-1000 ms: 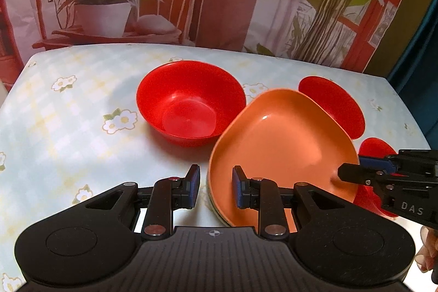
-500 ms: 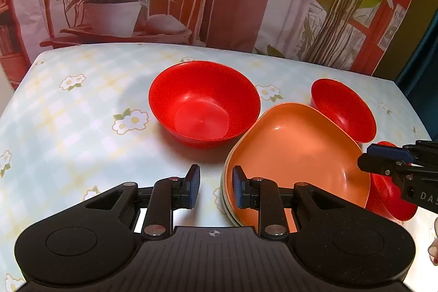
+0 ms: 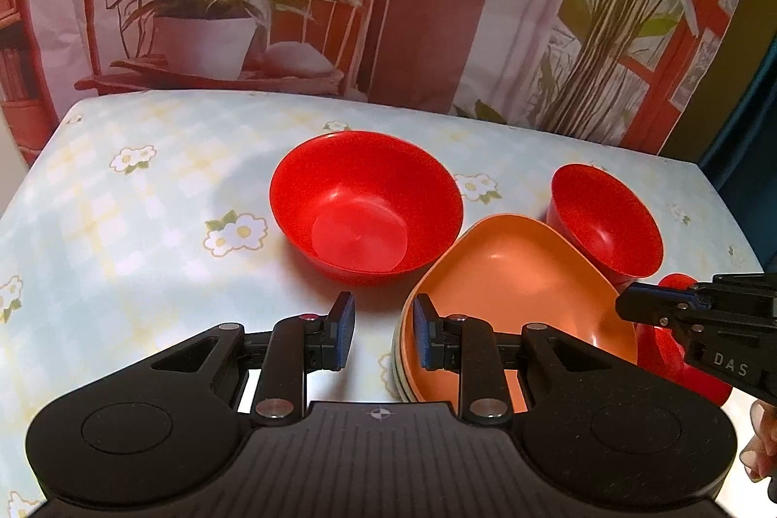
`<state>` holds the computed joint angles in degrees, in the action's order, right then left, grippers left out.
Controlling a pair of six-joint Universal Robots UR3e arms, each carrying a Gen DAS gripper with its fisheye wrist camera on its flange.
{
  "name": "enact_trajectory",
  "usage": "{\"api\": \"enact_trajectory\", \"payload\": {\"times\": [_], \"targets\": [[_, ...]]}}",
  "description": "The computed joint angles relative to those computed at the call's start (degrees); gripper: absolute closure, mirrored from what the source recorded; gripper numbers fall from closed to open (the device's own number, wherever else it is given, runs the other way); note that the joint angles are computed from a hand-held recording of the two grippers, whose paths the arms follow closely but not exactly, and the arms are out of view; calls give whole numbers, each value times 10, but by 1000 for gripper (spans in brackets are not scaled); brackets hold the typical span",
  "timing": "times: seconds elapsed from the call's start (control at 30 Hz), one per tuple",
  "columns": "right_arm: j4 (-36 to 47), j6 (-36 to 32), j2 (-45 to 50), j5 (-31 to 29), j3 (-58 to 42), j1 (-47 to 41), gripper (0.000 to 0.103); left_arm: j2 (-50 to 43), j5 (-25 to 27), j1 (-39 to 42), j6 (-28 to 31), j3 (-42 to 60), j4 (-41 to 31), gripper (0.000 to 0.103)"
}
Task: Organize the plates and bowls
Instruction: 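Lower the orange plate onto the green plates and open the left tool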
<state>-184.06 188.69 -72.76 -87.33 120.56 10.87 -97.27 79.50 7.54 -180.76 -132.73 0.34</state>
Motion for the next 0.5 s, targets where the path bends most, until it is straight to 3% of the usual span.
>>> {"api": "enact_trajectory", "payload": {"times": [0.3, 0.5], "targets": [[20, 3, -4, -4, -7, 1, 98, 0, -13, 12, 2, -12, 10, 73], [20, 4, -13, -6, -11, 8, 93, 26, -19, 12, 12, -20, 10, 73]]}}
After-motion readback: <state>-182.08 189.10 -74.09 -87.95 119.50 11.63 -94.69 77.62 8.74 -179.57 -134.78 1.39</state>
